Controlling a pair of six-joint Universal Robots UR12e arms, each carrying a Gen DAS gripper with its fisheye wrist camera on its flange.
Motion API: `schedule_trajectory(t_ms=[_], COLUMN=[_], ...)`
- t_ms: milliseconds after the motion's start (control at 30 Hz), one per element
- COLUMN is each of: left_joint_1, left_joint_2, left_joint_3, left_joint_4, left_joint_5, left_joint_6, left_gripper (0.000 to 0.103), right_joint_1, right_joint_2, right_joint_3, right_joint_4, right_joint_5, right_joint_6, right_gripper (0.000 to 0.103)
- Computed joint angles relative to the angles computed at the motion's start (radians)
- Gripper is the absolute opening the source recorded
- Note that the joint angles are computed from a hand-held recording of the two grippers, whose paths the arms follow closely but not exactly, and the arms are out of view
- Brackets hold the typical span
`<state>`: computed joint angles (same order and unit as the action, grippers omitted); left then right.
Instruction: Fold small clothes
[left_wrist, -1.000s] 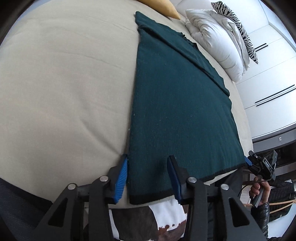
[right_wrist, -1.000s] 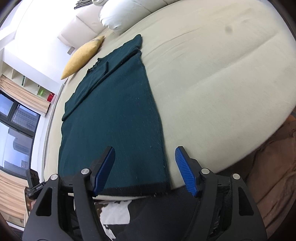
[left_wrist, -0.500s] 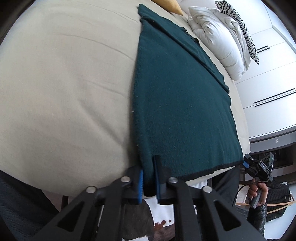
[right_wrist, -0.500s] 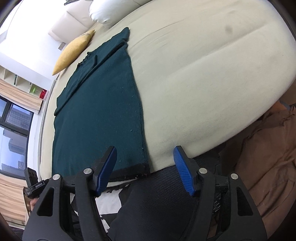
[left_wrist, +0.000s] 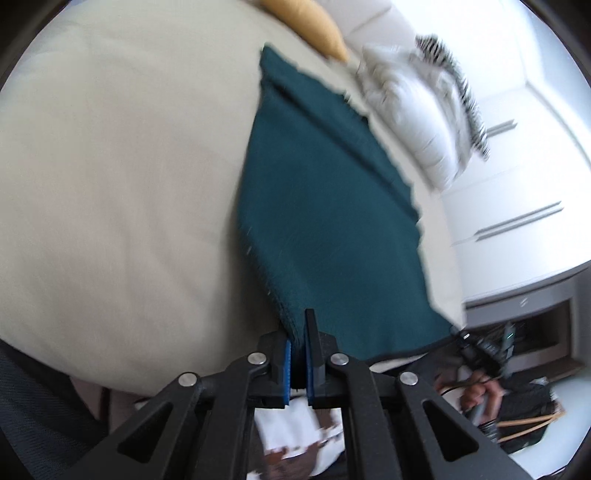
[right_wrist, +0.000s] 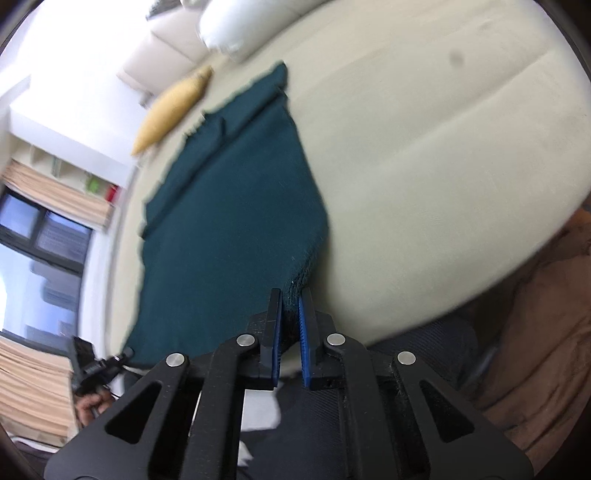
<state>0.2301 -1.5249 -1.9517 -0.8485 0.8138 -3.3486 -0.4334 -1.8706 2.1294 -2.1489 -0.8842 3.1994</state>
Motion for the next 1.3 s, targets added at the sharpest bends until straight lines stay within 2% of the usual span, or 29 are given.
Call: schedule_trajectory(t_ms=[67, 167, 267, 467, 567, 933, 1200, 1300], left_joint_1=[0.014, 0.029, 0.031, 0.015, 0.010, -0.024, -0.050, -0.059], left_joint_2=[-0.005, -0.025, -0.057, -0.142, -0.190, -0.389, -0.518, -0.559], left_joint_3=[0.002, 0.010, 0.037, 0.112, 0.164, 0.394, 0.551, 0.605], left_joint_4=[0.053, 0.158, 0.243, 0.371, 0.407, 0.444, 0.402, 0.369], left_joint_5=[-0.047, -0.111, -0.139, -0.125, -0.116, -0.083, -0.004, 0.024], left_joint_6=[-0.048, -0.142, -0.213, -0.329, -0.369, -0.454, -0.473, -0.455], left_gripper=[0.006, 0.006, 0.006, 0.006, 0.006, 0.006, 0.006, 0.006], right_joint_1=[-0.012, -0.013, 0.000, 0.069, 0.093, 0.177, 0.215, 0.226], right_joint_2=[0.007, 0.031, 0.079, 0.199, 0.265, 0.497, 0.652, 0.706], right_joint_3=[0.004, -0.004, -0.022, -0.117, -0.171, -0.385, -0.559, -0.623], right_joint_4=[-0.062, -0.153, -0.295, -0.476, -0.538, -0.660, -0.627, -0.602], right_joint_5=[0.067, 0.125, 0.179, 0.142, 0.120, -0.019, -0.135, -0.165], right_joint_6=[0.039, 0.104, 0.207, 0.337, 0.390, 0.526, 0.533, 0.523], right_gripper=[0.007, 0.007, 0.007, 0.007, 0.007, 0.007, 0.007, 0.007])
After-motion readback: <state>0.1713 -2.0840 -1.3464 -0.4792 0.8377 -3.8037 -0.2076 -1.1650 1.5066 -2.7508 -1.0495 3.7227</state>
